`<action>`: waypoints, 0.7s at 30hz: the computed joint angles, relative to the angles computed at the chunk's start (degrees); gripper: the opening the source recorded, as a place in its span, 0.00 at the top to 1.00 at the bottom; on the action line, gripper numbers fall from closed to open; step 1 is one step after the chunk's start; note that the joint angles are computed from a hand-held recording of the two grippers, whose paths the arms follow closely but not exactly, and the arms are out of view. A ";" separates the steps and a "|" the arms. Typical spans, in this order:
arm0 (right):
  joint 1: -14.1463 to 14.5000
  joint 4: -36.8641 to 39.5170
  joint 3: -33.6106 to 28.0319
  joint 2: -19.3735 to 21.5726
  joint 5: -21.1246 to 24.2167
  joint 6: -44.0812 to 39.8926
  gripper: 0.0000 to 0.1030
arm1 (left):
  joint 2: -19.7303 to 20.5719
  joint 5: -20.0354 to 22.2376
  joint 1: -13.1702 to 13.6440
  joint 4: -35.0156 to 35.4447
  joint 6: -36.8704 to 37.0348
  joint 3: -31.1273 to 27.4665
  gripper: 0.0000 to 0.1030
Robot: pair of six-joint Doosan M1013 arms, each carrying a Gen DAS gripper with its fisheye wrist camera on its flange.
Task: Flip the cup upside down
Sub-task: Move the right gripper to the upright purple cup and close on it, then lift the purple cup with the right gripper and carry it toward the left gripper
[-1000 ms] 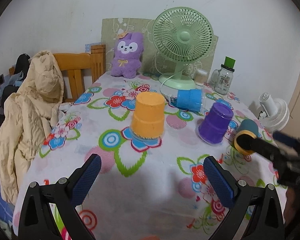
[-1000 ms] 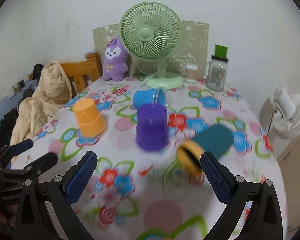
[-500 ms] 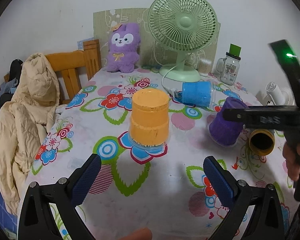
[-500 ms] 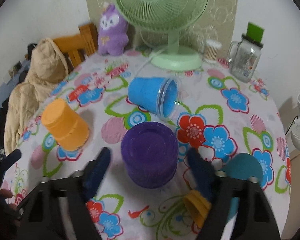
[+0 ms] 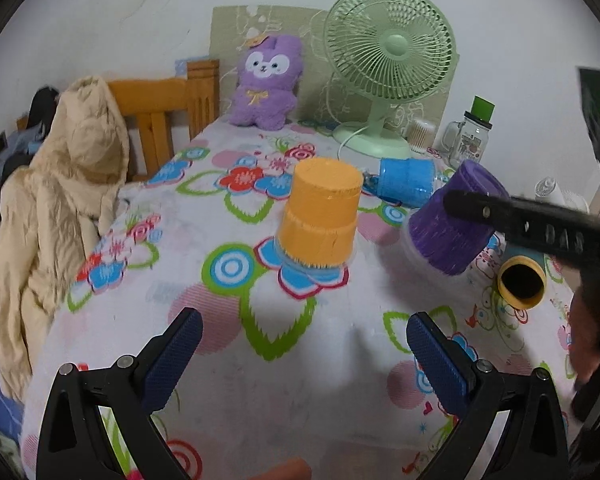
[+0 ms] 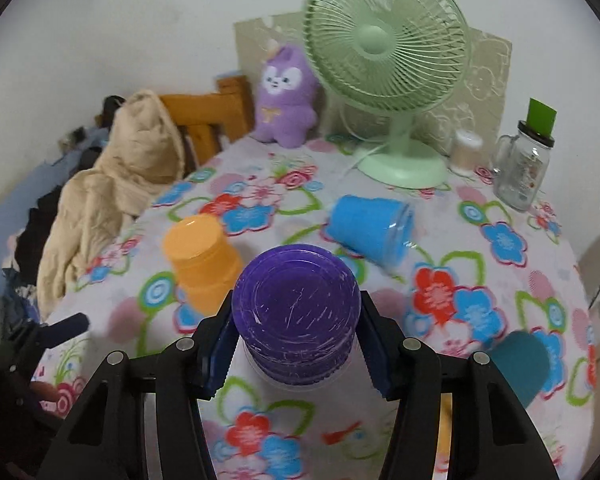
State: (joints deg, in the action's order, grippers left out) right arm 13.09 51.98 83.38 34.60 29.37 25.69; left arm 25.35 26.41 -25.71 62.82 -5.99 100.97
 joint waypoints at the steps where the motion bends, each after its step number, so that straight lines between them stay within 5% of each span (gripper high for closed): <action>1: -0.19 1.38 0.62 0.13 0.48 -0.71 0.43 | -0.04 -0.02 -0.03 -0.23 -0.24 0.15 0.00; 4: -0.86 4.26 2.64 0.08 0.35 -1.70 0.44 | -0.41 -0.01 -0.23 -0.37 -1.37 0.98 0.00; 10: -4.20 23.59 10.93 -3.59 1.31 -19.18 0.44 | -0.96 0.48 -0.56 -0.76 -1.82 1.96 0.00; 15: -4.84 19.26 14.64 -5.24 -0.51 -17.20 0.44 | -1.10 0.66 -0.84 -1.00 -2.19 2.14 0.00; 21: -4.39 24.45 14.74 -4.97 0.21 -19.19 0.45 | -1.28 1.04 -1.79 0.49 -4.09 2.07 0.00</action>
